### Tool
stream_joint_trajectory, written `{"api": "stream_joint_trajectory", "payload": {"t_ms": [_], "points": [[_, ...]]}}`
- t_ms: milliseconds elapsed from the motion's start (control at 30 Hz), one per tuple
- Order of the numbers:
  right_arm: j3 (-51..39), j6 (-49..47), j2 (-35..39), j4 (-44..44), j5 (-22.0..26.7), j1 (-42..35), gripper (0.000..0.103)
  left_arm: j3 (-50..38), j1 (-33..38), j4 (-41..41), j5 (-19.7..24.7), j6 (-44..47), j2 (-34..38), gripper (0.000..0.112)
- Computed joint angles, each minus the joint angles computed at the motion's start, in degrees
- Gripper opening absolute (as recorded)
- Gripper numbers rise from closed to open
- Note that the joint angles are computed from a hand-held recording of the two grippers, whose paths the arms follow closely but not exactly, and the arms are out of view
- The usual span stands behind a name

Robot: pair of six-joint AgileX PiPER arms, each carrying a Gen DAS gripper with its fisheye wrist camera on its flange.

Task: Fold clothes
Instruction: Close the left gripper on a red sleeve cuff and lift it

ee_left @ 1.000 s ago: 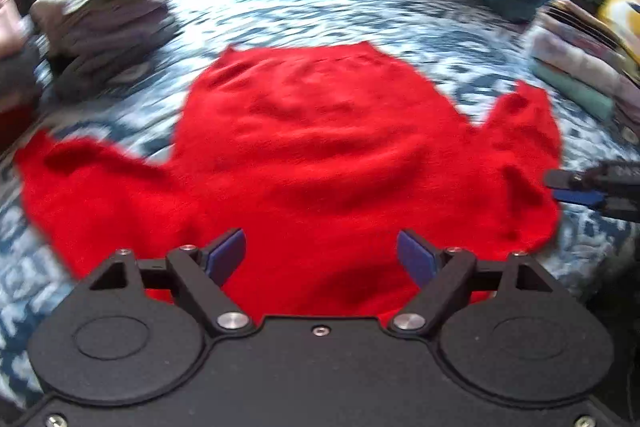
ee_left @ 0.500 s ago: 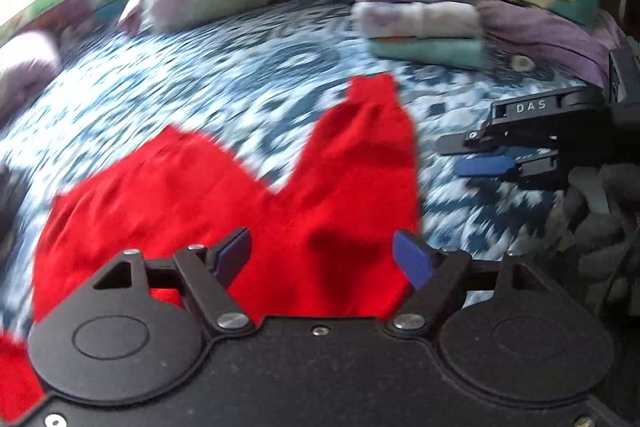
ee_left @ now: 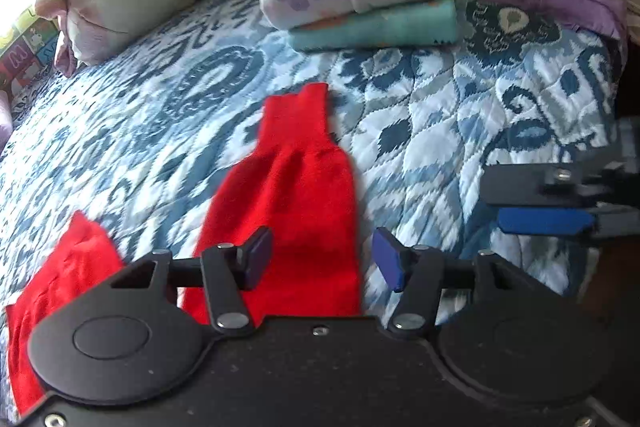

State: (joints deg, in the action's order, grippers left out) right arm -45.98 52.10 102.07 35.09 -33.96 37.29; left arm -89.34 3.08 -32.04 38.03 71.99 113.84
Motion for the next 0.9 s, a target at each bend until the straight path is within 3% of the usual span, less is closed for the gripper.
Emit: {"api": "stream_joint_trajectory", "payload": {"t_ms": [233,300,333,467,567,667,800,900], "points": [[3.69,11.81,1.26,-4.93,-6.48,-1.55,0.050,-0.01,-7.63,15.35,-9.99,-13.31,2.30,0.053],[4.88,16.35,1.92,-7.26,-8.92,-2.18,0.052,-1.27,-9.28,21.28,-11.56,-20.26,3.23,0.038],[5.32,18.01,2.19,-8.15,-9.79,-2.46,0.053,-2.20,-10.16,24.72,-12.06,-23.75,3.95,0.035],[5.42,17.96,2.20,-8.78,-9.38,-3.03,0.053,-7.67,-13.29,37.08,-11.14,-36.80,7.59,0.026],[5.84,16.38,1.47,-7.71,-8.77,-2.80,0.053,-12.62,-14.88,42.31,-8.05,-42.66,10.35,0.010],[5.90,15.33,1.19,-7.71,-8.66,-2.45,0.053,-18.81,-13.62,37.86,-2.19,-41.96,12.16,0.005],[4.03,11.58,0.98,-9.32,-6.32,-2.11,0.053,-24.02,-7.87,23.55,4.17,-32.38,11.10,0.005],[1.23,8.16,1.33,-11.31,-3.30,-1.85,0.053,-30.91,-1.61,11.97,12.20,-26.07,11.01,0.005]]}}
